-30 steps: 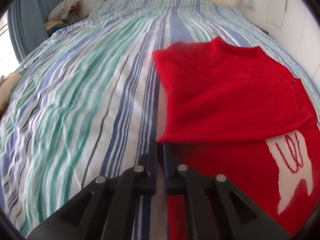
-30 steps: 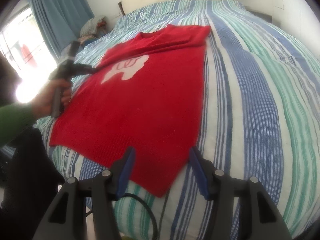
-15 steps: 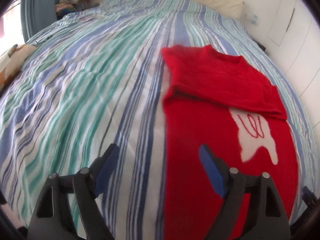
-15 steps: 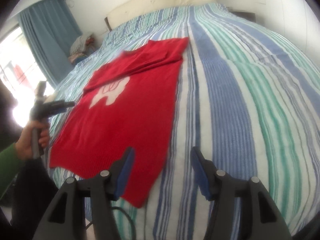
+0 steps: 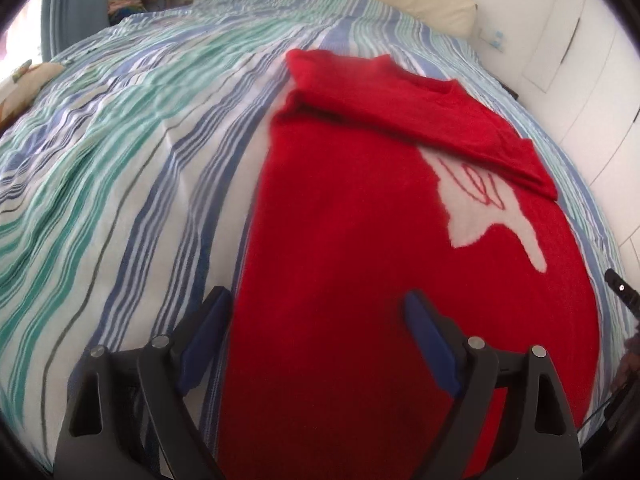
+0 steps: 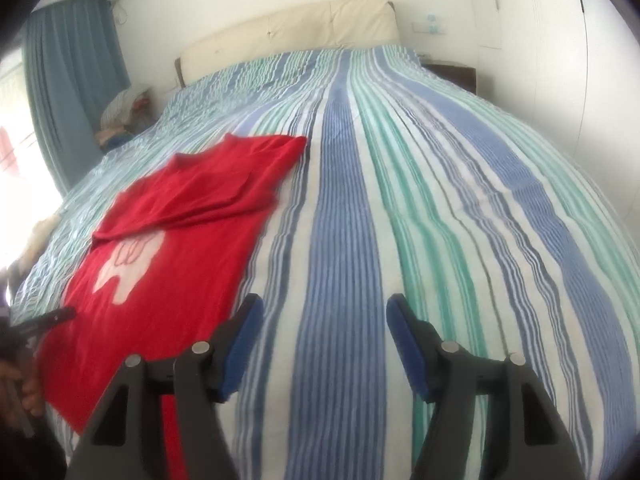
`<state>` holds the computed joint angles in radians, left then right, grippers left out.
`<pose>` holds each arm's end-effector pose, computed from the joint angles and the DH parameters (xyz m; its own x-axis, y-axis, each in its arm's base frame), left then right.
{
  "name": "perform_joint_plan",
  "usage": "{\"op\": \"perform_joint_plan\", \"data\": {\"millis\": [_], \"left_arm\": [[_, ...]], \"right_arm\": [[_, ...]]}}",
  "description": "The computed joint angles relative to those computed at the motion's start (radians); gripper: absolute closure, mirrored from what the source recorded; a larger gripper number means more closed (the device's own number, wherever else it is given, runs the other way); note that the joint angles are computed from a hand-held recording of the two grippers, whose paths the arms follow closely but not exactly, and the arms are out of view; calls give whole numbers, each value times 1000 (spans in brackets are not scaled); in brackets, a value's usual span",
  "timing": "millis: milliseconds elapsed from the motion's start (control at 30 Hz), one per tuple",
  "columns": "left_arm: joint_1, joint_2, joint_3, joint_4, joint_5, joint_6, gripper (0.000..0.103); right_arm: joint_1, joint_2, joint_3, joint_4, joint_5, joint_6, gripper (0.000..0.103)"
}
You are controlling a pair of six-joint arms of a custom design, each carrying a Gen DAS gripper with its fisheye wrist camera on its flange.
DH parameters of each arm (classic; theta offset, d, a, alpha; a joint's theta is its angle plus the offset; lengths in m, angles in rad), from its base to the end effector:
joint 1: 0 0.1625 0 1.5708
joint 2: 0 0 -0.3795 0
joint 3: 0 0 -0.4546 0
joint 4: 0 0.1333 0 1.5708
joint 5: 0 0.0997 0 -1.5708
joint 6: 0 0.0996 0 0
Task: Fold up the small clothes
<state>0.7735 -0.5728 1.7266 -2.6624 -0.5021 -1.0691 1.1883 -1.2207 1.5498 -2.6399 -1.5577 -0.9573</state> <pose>-0.2749 -0.5767 -0.1015 -0.7690 -0.4275 -0.4752 0.0828 0.6706 -0.7372 -0.1368 -0.7007 0.3657 -0.7613 -0.3500 0.5458 -0.6025 0.6929 -0.3961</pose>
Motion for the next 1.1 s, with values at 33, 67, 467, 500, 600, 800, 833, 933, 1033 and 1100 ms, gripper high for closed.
{"op": "perform_joint_plan", "data": {"millis": [33, 67, 467, 500, 600, 800, 833, 933, 1033, 1100], "left_arm": [[1, 1, 0, -12, -2, 17, 11], [3, 3, -3, -15, -5, 27, 10], [2, 39, -40, 33, 23, 44, 2], [2, 39, -40, 33, 23, 44, 2], [2, 40, -41, 33, 23, 44, 2], [-1, 34, -40, 59, 12, 23, 2], [-1, 32, -40, 62, 9, 23, 2], [-4, 31, -34, 54, 9, 25, 2], [-6, 32, -37, 74, 13, 10, 2], [-8, 28, -33, 76, 10, 3, 2]], "right_arm": [[-2, 21, -17, -10, -7, 4, 39], [-4, 40, -34, -11, -21, 12, 39], [-50, 67, -48, 32, 50, 3, 22], [-51, 66, -46, 32, 52, 3, 22], [-51, 64, -40, 23, 51, 1, 22], [-56, 58, -37, 35, 60, 2, 22], [-57, 56, -38, 40, 62, 1, 21], [-53, 62, -49, 64, 54, -9, 15], [-52, 60, -46, 63, 51, -18, 14], [-54, 60, -48, 68, 54, -16, 14]]}}
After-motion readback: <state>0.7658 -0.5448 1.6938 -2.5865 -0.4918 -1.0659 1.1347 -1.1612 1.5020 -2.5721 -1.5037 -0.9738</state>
